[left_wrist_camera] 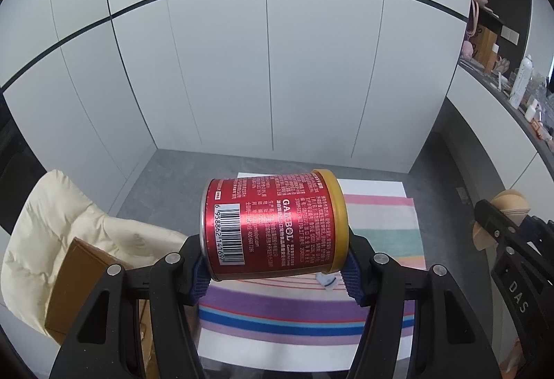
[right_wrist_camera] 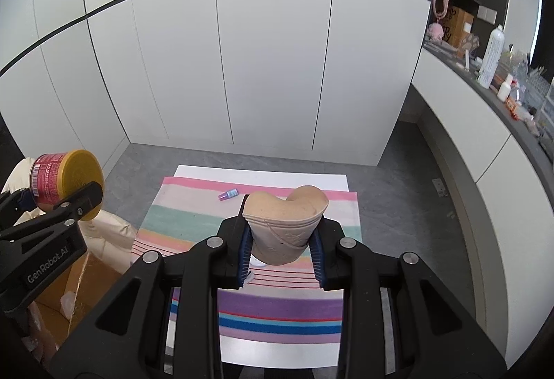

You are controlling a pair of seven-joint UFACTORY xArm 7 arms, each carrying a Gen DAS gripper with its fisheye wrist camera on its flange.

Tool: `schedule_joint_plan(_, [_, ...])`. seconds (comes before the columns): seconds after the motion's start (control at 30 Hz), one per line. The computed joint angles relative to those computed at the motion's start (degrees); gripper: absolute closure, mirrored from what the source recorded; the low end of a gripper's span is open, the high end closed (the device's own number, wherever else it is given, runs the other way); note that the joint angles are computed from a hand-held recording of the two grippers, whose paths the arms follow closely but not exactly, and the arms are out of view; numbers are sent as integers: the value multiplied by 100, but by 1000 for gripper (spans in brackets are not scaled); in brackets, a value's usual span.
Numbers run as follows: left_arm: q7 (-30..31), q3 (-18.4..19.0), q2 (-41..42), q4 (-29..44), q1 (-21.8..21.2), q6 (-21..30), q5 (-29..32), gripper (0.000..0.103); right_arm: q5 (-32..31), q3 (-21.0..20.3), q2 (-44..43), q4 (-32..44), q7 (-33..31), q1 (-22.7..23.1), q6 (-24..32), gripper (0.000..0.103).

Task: Organize objects
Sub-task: 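Lift and carry the red can with the left tool while the right tool carries the puff to the box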

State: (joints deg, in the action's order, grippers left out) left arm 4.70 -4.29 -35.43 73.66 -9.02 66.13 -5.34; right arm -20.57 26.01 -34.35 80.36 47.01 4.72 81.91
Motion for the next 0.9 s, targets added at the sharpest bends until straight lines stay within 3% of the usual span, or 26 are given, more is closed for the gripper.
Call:
schedule_joint_plan(0.23, [115, 130, -264, -13, 6, 170, -46, 41, -287, 465, 56, 467, 79, -193, 391, 73])
schedule_joint_plan(0.53, [310, 322, -610, -279, 31, 313, -150, 41, -272, 563, -72, 527, 82, -226, 554, 74])
schedule_joint_plan(0.9, [643, 590, -1625, -1049, 153, 691, -259, 41, 222, 774, -927, 269, 19, -359, 909, 74])
